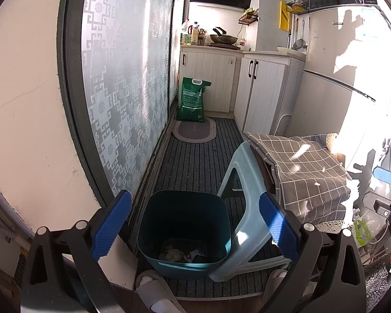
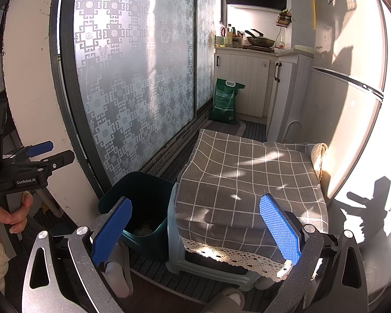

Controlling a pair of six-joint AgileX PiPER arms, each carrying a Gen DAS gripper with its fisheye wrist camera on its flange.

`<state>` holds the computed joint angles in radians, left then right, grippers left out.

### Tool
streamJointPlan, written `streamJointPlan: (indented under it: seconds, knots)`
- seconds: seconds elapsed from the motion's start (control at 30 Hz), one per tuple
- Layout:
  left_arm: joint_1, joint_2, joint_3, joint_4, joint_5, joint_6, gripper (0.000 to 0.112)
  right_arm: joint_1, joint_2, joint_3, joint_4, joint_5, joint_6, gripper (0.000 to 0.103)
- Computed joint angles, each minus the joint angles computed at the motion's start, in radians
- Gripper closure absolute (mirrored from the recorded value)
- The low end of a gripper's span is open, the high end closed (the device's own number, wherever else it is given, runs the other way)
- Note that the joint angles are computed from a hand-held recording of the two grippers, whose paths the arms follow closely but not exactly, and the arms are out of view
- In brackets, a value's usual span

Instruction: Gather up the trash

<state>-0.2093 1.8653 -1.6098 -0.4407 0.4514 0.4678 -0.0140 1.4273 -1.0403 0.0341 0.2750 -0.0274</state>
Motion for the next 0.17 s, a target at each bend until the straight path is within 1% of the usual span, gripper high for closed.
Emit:
streamJointPlan:
  seconds: [0.17]
  knots:
    - [0.001,0.001,-0.003,0.002,0.002,-0.002,0.012,0.001,0.0,-0.001,-0.006,0.001,0.007,0.004]
